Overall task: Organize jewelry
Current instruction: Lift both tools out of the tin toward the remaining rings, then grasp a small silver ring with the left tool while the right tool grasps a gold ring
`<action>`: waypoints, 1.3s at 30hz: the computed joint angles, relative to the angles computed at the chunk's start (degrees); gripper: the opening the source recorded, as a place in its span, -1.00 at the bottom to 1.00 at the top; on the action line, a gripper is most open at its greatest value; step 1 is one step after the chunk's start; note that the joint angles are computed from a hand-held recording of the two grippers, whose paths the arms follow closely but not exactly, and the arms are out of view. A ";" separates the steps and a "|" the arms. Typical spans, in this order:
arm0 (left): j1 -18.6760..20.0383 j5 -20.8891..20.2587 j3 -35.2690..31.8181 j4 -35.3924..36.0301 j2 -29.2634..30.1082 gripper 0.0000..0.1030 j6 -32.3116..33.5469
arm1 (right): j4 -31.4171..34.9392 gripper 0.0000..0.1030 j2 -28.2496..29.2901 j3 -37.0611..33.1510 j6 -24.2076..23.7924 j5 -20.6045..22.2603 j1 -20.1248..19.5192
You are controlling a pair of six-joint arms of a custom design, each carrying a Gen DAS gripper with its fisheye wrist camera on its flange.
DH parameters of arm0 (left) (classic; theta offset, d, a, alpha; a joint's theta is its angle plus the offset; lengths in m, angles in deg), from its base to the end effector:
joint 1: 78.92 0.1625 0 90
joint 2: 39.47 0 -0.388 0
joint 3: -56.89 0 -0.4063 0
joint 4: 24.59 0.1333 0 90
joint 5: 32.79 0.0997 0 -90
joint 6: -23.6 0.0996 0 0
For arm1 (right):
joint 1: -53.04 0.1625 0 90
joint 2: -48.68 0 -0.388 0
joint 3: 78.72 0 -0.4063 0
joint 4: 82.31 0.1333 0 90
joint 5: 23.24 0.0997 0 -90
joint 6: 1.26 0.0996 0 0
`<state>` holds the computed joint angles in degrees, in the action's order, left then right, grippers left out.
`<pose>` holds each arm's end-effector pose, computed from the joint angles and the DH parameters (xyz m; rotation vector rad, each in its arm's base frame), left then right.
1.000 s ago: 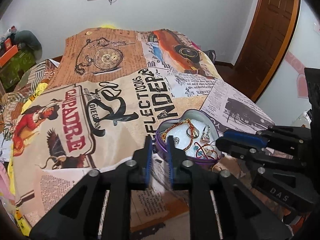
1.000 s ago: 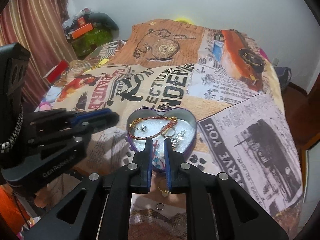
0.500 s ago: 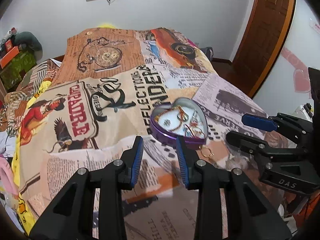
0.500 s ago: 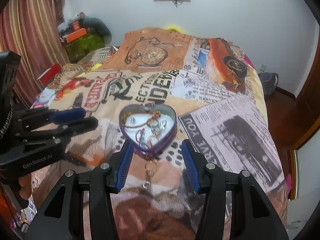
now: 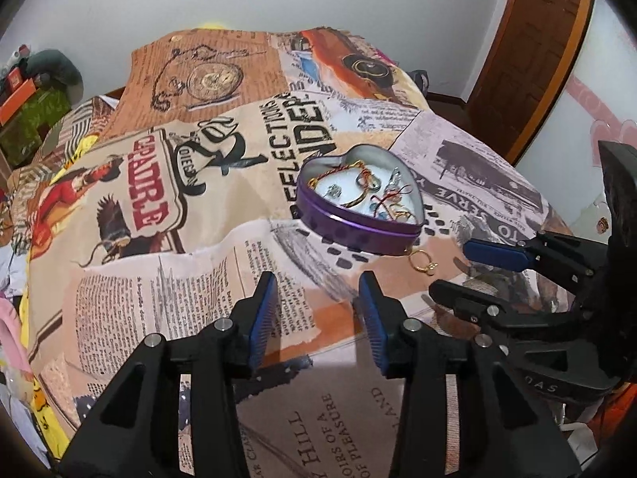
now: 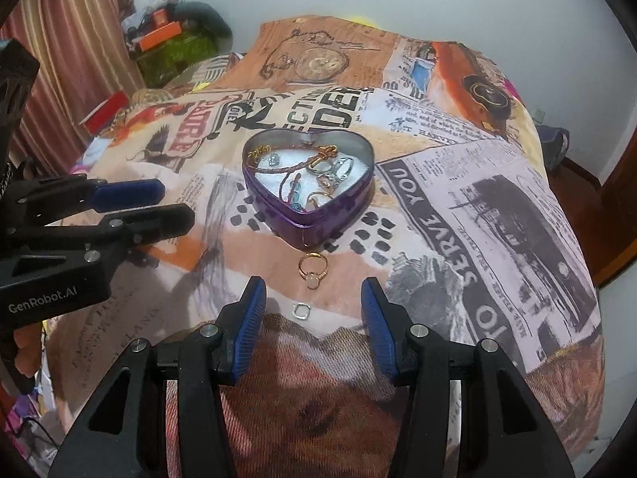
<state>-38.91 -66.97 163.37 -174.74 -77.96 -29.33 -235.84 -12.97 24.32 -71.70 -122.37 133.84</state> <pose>-0.2804 -0.5170 -0.0417 0.0244 2.2981 -0.8535 0.0171 -0.6293 0.1818 1.3690 -2.3976 0.2737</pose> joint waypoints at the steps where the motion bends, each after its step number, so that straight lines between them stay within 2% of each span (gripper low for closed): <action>1: 0.12 -0.11 0.09 -0.16 0.02 -0.19 -0.10 | -0.06 -0.19 0.32 -0.16 -0.13 -0.02 0.10; 8: 0.69 -1.18 0.33 -1.46 0.29 -0.19 0.59 | 0.58 -0.61 3.30 -2.59 1.05 -2.70 0.73; 10: 0.70 -1.48 0.05 -1.69 0.59 -0.19 1.18 | 0.70 -0.76 3.31 -2.63 0.67 -2.12 0.35; 18: 0.48 -4.57 -2.75 -4.71 3.16 -0.19 5.47 | 1.67 -0.77 1.24 -2.74 1.91 1.24 -0.89; 24: 0.42 -6.30 -6.89 -3.93 6.34 -0.19 8.50 | 2.90 -0.77 -1.53 -3.04 3.33 4.21 -2.09; 33: 0.99 -7.87 -12.87 -1.44 10.83 -0.20 12.98 | 2.75 -0.77 -2.84 -2.72 2.51 5.05 -3.23; 36: 1.49 -8.17 -14.42 0.09 11.86 -0.41 13.59 | 3.40 -0.77 -2.75 -2.90 2.39 5.26 -3.54; 39: 1.41 -7.04 -15.32 1.13 12.74 -0.51 13.94 | 3.80 -0.77 -2.50 -3.23 2.48 5.33 -3.65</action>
<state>-37.50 -74.01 148.05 -173.62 -65.22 -15.39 -232.04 -15.46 21.10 -69.22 -117.04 130.19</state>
